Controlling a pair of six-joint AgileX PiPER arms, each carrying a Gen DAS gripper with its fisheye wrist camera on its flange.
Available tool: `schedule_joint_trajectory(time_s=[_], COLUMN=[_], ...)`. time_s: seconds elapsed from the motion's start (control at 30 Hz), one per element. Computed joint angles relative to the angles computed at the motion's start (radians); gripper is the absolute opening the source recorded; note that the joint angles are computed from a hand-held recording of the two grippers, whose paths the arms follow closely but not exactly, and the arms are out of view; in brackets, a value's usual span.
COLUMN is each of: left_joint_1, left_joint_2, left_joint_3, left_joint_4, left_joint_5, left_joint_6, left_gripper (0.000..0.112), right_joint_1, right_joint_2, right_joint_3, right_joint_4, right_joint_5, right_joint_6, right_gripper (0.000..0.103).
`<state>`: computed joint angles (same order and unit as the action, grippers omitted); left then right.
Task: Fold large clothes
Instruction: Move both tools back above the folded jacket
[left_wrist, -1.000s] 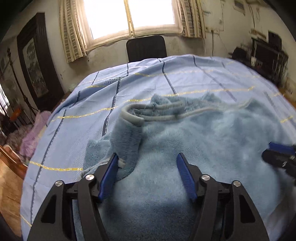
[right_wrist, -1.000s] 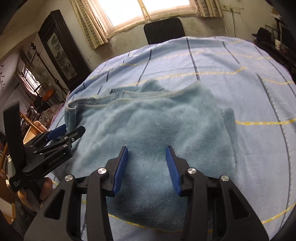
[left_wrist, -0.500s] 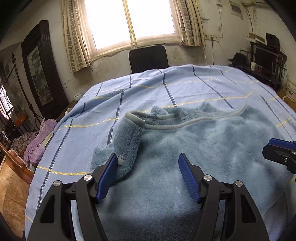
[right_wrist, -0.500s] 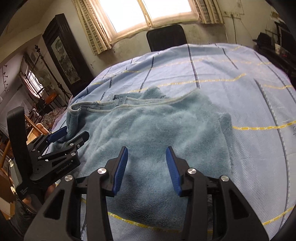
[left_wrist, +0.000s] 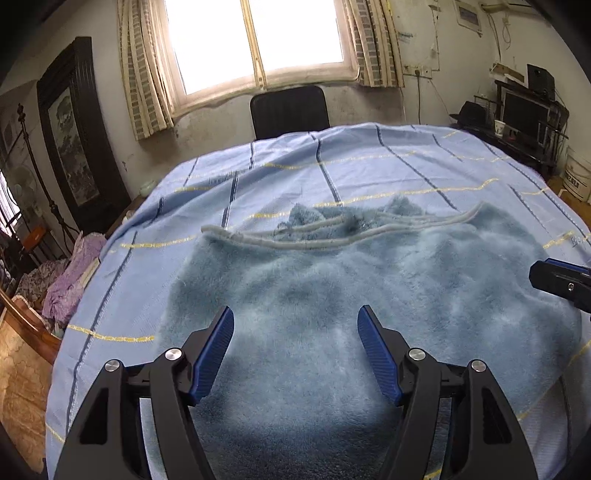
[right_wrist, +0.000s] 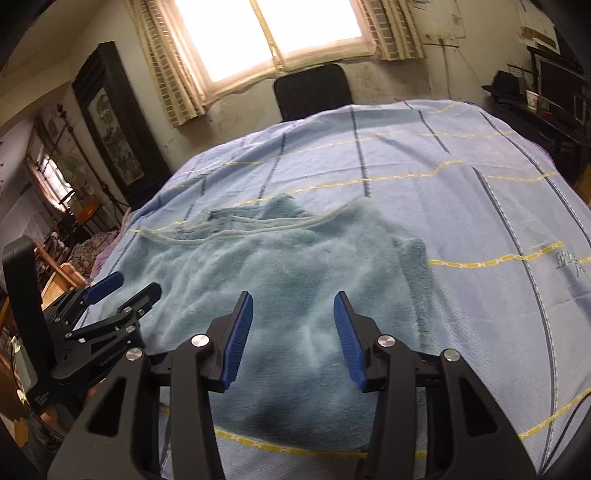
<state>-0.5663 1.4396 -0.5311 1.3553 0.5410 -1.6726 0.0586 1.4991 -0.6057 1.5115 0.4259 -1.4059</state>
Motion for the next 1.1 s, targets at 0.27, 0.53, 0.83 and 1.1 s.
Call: schedule_joint_trajectory(time_s=[0.27, 0.53, 0.83, 1.1], left_joint_1=[0.112, 0.067, 0.027, -0.052], left_joint_2=[0.056, -0.018, -0.073, -0.078], left_joint_3=[-0.025, 0.003, 0.022, 0.034], left_joint_4=[-0.075, -0.047, -0.072, -0.025], left_joint_5=[-0.102, -0.08, -0.097, -0.047], left_joint_6=[0.093, 0.054, 0.069, 0.004], left_gripper=[0.079, 0.079, 0.079, 0.079], right_joint_1=[-0.055, -0.061, -0.166, -0.296], right_joint_2=[0.127, 0.094, -0.146, -0.209], right_joint_3=[-0.069, -0.042, 0.134, 0.144], right_joint_4=[-0.111, -0.053, 0.181, -0.065], right_joint_5=[0.053, 0.061, 0.329, 0.544], right_joint_6=[0.119, 0.056, -0.135, 0.134], right_gripper=[0.046, 0.048, 0.08, 0.077])
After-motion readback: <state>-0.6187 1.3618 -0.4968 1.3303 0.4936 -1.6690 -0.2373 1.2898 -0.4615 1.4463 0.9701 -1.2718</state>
